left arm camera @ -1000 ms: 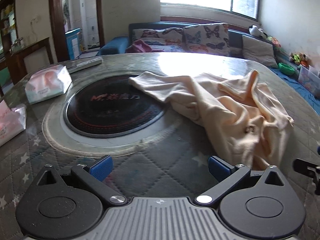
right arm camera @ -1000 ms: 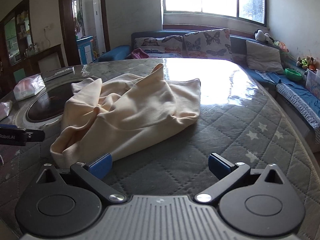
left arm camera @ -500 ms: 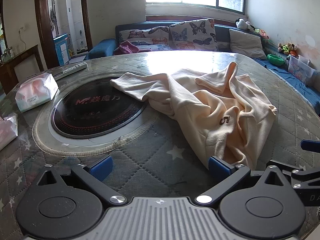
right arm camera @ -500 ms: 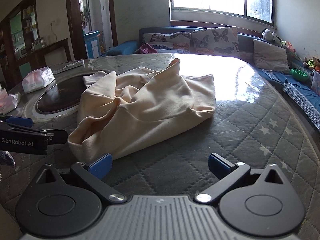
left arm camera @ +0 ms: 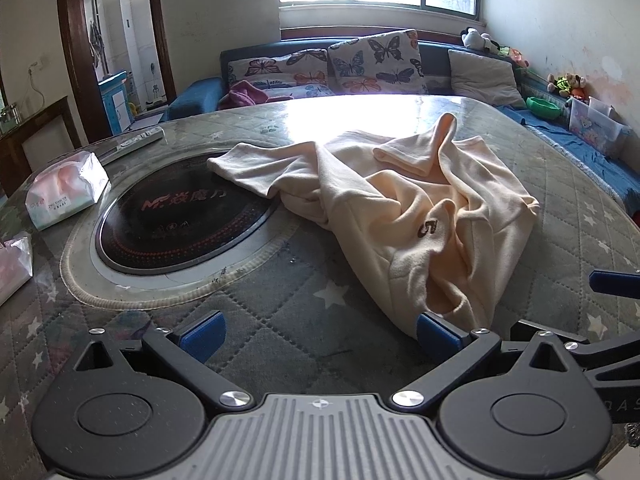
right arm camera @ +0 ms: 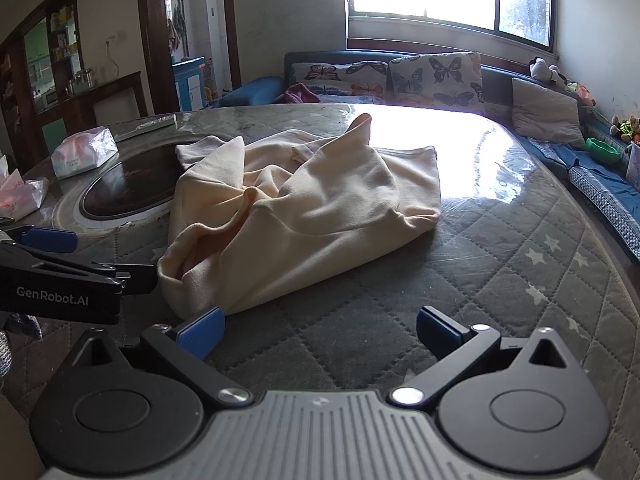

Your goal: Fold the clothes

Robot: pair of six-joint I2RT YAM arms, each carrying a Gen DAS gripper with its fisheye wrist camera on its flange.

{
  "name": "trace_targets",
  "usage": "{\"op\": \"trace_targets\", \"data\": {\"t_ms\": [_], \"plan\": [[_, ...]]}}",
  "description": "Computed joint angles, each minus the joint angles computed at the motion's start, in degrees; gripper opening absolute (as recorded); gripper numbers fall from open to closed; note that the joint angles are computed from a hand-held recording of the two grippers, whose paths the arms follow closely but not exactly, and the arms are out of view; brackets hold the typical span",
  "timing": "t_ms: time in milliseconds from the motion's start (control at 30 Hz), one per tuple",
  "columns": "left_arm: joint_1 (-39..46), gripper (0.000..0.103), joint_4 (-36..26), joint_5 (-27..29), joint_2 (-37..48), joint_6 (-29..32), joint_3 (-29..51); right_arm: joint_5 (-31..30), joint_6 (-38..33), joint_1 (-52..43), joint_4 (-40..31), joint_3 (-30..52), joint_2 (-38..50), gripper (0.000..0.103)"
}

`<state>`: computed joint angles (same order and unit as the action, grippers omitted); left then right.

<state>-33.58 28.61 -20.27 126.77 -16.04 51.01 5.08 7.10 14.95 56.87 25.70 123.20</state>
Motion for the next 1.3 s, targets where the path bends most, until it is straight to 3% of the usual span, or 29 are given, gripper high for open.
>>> {"op": "trace_targets", "data": {"t_ms": [1300], "plan": [[-1.30, 0.103, -1.05, -1.41, -0.49, 0.80, -0.48, 0.69, 0.45, 0.85, 1.29, -2.09, -0.79, 0.103]]}}
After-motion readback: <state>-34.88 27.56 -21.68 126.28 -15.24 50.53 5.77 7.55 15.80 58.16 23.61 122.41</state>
